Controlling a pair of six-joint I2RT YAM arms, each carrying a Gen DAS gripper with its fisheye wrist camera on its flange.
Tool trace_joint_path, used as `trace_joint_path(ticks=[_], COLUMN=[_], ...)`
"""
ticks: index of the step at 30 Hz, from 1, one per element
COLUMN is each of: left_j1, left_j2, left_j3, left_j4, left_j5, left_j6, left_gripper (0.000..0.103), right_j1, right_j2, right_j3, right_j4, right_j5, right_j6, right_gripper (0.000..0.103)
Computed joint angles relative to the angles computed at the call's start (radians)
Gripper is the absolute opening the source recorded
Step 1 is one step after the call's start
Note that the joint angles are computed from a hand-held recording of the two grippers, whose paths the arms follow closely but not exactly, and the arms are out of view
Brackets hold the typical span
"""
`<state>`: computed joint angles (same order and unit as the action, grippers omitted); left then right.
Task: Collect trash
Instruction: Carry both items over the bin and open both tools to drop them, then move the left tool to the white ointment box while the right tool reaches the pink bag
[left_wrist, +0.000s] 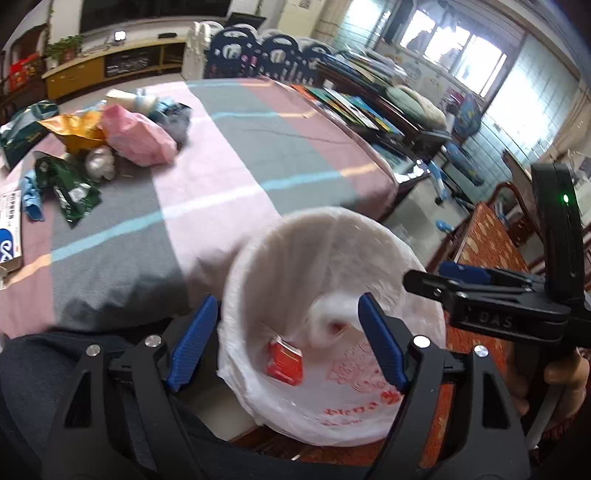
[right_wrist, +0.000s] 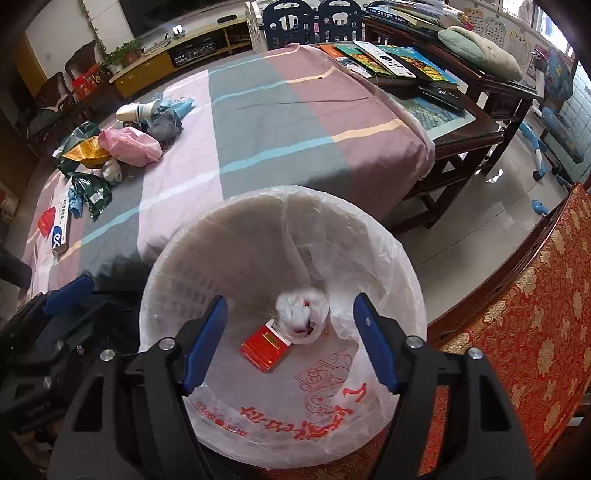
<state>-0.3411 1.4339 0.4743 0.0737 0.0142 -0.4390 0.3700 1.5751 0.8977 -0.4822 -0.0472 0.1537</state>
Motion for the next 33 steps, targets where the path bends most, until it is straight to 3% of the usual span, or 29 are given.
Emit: trace_joint_path(ticks=[5,9,14,16,21,27,29,33], left_j1=[0.117,0.266,0.525,0.551,0.640,0.709,0.762,0.849], left_j2=[-0.020,-0.121,-0.198,-0.208,-0.224,-0.075,-0.006,0.141], left_j3=[-0.033,-0.082,-0.188,-0.216,-0.217,-0.065,0.001,0.084], left_j4=[0.014,0.018,0.135,0.180,0.184,0.127,0.114,0.165], left_j5=[-0.046,-0.129,-0.085,-0.126,-0.098,-0.173,-0.148,-0.137], left_j6=[-0.018,-0.023,-0.043,-0.024,0.006,0.154,0.198,0.256], left_gripper=[0.079,0.079,0.080,0.082,0.088,0.094,0.095,0.095], right_j1=[0.029,0.068,0.118,0.141,0.229,0.327,0.358,0.419], right_j2=[-0.003,0.003,0.046,0.064,0.078,0.103,0.129,0.205], right_j3=[0.011,0.022,0.048,0.059,0.085,0.164,0.210,0.308], right_j4=[0.014,0.025,0.029,0.030,0.069,0.157,0.175,0.229], right_j5=[0.035,0.060,0.059,0.053,0.099,0.150,0.196,0.270], right_j6=[0.008,-0.003,0.016,0.033,0.031,0.039,0.058,0.083], right_gripper=[0.077,0.077,0.077,0.077,0.077,0.080,0.090,0.091])
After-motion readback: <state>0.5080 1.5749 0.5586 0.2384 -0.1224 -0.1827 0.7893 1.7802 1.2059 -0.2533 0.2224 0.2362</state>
